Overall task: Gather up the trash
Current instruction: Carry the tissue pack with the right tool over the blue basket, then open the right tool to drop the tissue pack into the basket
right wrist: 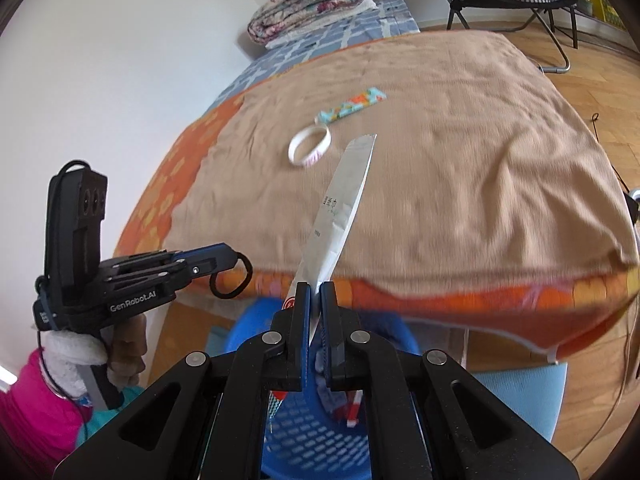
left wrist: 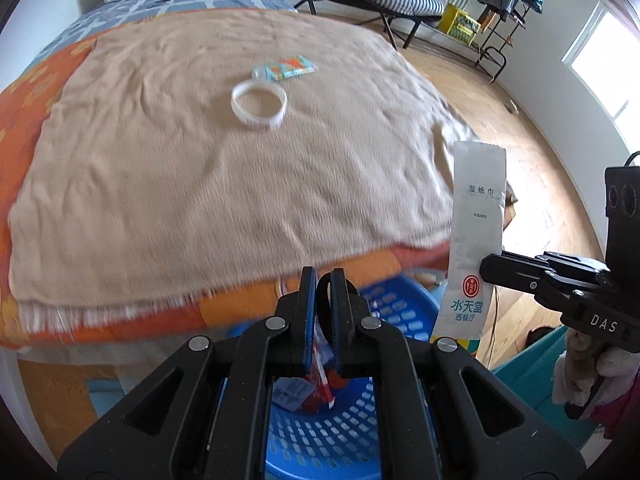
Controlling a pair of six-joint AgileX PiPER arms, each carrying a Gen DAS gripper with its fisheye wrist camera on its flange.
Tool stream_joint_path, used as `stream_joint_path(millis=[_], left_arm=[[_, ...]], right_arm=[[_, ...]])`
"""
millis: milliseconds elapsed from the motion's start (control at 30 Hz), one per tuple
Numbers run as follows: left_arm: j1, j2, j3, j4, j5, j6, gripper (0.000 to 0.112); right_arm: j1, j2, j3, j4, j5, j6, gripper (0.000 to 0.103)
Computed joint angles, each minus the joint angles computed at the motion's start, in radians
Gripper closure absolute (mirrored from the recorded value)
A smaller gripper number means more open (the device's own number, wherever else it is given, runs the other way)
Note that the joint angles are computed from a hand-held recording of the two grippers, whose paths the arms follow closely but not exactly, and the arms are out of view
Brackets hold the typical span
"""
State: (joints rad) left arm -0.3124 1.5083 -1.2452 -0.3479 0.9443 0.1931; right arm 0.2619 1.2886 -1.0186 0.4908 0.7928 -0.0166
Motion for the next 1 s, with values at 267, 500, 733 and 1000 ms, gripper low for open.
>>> stream_joint_path(millis=[267,500,733,1000], left_arm=[[-0.023,-0.065,0.164,-0.009,-0.050,-0.013,0.107],[-0.063,-0.090,0.248,0.012,-0.084,-0.039,0.107],[-0.106,-0.076,0.267,0.041,-0.096,-0.075,0.107],[-0.106,-0.036,0.244,0.056,-0.067,-0.097,0.107]], right_arm=[[0.038,-0.054,0.088,-0.043,-0.014,0.047,0.099],[0.061,-0.059,0.130,-0.057,-0.028,0.066,0.099],[0.071,-0.024,0.137,-0.039,-0.020,0.049,0.099],[0.076,0.023,0.134,-0.031,0.010,0.040,0.098]])
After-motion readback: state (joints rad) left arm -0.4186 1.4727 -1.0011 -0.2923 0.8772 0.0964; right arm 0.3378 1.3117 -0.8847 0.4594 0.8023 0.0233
